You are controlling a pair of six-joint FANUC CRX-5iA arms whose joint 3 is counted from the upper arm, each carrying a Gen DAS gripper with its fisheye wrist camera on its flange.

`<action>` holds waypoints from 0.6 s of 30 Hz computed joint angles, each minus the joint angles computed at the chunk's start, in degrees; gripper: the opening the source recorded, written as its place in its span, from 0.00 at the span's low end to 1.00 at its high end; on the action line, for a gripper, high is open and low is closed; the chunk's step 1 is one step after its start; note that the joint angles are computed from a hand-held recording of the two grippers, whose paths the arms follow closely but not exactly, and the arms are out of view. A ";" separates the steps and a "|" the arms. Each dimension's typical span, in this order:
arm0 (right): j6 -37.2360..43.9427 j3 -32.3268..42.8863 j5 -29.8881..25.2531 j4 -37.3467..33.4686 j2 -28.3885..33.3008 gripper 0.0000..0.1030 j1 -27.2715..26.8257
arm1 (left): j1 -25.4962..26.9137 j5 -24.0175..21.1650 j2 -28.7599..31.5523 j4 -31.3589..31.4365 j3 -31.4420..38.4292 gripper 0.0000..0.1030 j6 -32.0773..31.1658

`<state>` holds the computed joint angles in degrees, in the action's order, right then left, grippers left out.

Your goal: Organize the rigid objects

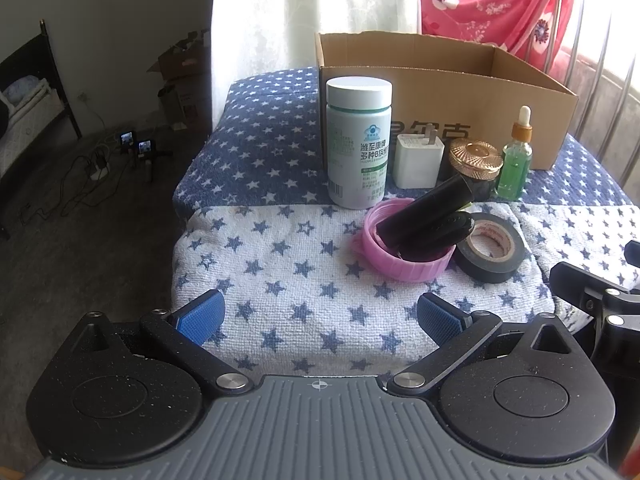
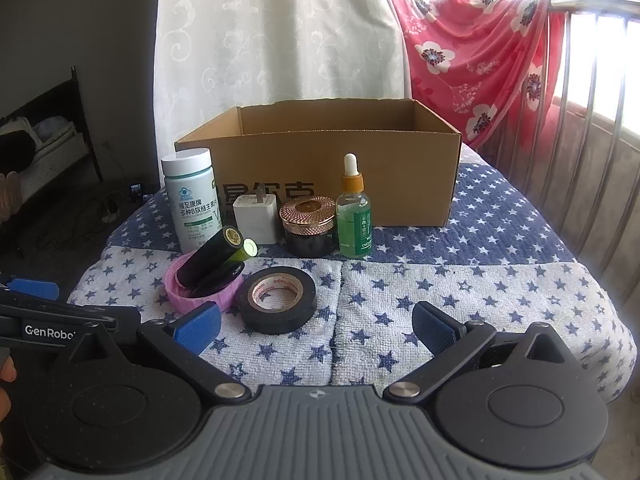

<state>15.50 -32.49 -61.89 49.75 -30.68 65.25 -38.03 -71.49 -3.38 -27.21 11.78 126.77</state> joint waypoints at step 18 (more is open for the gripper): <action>-0.85 -2.19 13.53 -0.23 -2.40 1.00 -8.63 | -0.05 10.05 -2.06 -1.73 -4.13 0.99 -3.34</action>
<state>14.65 -34.67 -48.36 49.52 -33.08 56.63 -38.08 -61.44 -5.45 -28.94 7.64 123.43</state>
